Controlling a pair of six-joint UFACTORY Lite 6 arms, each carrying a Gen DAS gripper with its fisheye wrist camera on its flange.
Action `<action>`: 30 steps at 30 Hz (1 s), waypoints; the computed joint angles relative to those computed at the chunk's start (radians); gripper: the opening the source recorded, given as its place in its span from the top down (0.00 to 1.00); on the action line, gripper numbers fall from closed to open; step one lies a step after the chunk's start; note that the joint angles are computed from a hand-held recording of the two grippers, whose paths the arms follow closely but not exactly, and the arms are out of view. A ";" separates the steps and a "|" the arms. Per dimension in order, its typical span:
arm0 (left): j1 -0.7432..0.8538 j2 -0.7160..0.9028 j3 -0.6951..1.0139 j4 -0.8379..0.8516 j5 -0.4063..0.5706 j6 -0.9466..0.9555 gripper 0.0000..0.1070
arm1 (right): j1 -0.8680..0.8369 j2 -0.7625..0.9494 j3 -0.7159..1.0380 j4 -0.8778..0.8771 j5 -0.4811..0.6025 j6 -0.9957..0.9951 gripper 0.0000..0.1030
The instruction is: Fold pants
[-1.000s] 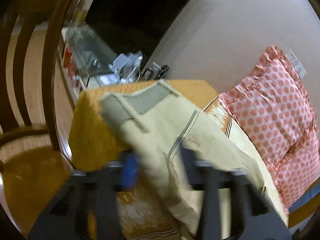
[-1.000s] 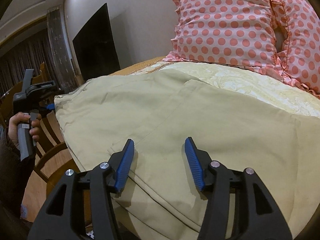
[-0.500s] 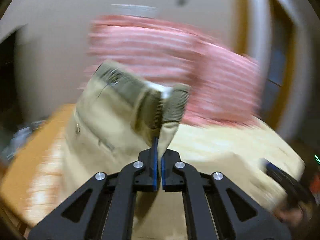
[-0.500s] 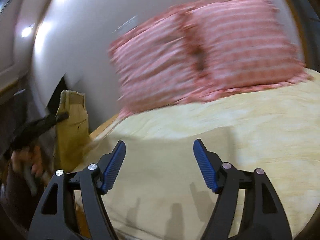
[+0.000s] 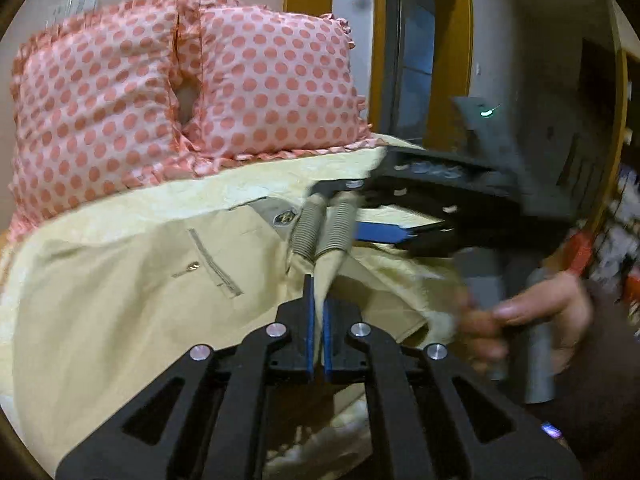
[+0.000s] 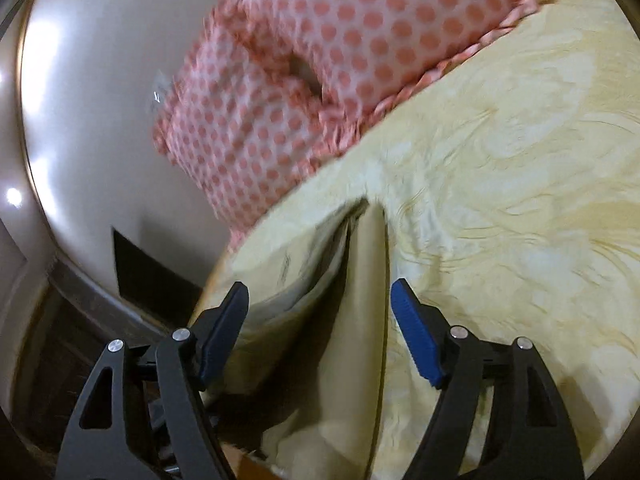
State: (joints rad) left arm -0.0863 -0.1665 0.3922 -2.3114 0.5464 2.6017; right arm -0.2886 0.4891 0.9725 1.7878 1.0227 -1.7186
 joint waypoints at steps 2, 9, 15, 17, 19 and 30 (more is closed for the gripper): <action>-0.008 0.022 -0.006 0.061 -0.024 -0.005 0.98 | 0.033 0.021 0.058 -0.027 -0.060 0.053 0.28; 0.481 -0.157 -0.050 0.762 0.285 -0.501 0.37 | 0.208 -0.016 0.095 -0.023 -0.377 -0.080 0.38; 0.839 0.242 0.416 0.868 0.271 -0.731 0.30 | 0.169 0.039 0.176 -0.174 -0.341 0.048 0.56; 0.830 0.451 0.626 0.963 0.213 -0.928 0.31 | 0.157 0.079 0.224 -0.199 -0.308 0.083 0.56; 0.817 0.637 0.835 1.132 0.260 -1.114 0.35 | 0.146 0.108 0.260 -0.228 -0.273 0.108 0.57; 0.677 0.977 1.355 1.364 0.412 -1.458 0.95 | 0.119 0.289 0.594 -0.409 -0.064 0.353 0.90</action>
